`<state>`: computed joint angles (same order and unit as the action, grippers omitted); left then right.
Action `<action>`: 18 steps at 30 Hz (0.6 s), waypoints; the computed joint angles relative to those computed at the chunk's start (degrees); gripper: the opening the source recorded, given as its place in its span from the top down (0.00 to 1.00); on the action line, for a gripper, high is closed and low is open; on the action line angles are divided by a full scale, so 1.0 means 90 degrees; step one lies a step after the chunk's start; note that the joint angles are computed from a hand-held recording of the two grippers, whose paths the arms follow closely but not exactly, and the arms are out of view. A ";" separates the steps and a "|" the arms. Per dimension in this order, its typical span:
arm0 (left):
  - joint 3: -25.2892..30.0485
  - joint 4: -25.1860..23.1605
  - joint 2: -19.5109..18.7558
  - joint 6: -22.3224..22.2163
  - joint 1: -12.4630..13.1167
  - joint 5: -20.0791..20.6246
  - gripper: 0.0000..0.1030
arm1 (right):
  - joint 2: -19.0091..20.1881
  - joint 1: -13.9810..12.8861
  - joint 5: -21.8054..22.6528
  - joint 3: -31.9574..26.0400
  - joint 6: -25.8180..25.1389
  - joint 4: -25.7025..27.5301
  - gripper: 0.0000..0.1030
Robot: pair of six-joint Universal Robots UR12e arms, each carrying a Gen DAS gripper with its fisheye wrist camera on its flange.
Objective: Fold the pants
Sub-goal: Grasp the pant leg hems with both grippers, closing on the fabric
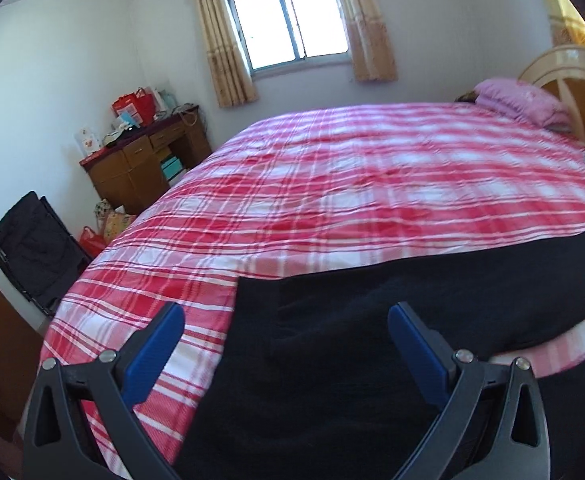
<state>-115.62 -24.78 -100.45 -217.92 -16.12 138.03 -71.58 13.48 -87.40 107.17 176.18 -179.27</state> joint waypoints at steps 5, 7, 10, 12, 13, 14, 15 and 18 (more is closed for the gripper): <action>-0.0064 -0.0279 0.0078 -0.0107 0.0451 -0.0458 0.00 | 0.0458 -0.0315 -0.0059 -0.0922 0.0324 0.1176 0.27; -0.0060 -0.0394 0.0078 -0.0143 0.0600 -0.0553 0.00 | 0.0665 -0.0401 -0.0077 -0.1284 0.0509 0.1444 0.27; -0.0079 -0.0378 0.0076 0.0026 0.0764 -0.0714 0.03 | 0.1006 -0.0504 -0.0027 -0.1861 0.0754 0.1933 0.32; -0.0083 -0.0377 0.0072 0.0167 0.0887 -0.0995 0.09 | 0.1246 -0.0553 0.0038 -0.2239 0.0907 0.2277 0.37; -0.0092 -0.0377 0.0081 0.0195 0.0936 -0.1150 0.11 | 0.1373 -0.0568 0.0048 -0.2433 0.0929 0.2431 0.38; -0.0099 -0.0324 0.0070 0.0242 0.1013 -0.1299 0.11 | 0.1504 -0.0577 0.0045 -0.2624 0.0935 0.2562 0.38; -0.0106 -0.0327 0.0073 0.0253 0.1060 -0.1403 0.11 | 0.1609 -0.0566 0.0022 -0.2778 0.0938 0.2676 0.38; -0.0140 -0.0287 0.0064 0.0264 0.1189 -0.1594 0.11 | 0.1934 -0.0532 -0.0172 -0.3269 0.0857 0.3037 0.38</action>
<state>-116.89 -27.36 -99.87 -215.55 -5.42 123.68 -54.18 8.70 -88.95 77.74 183.89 -151.94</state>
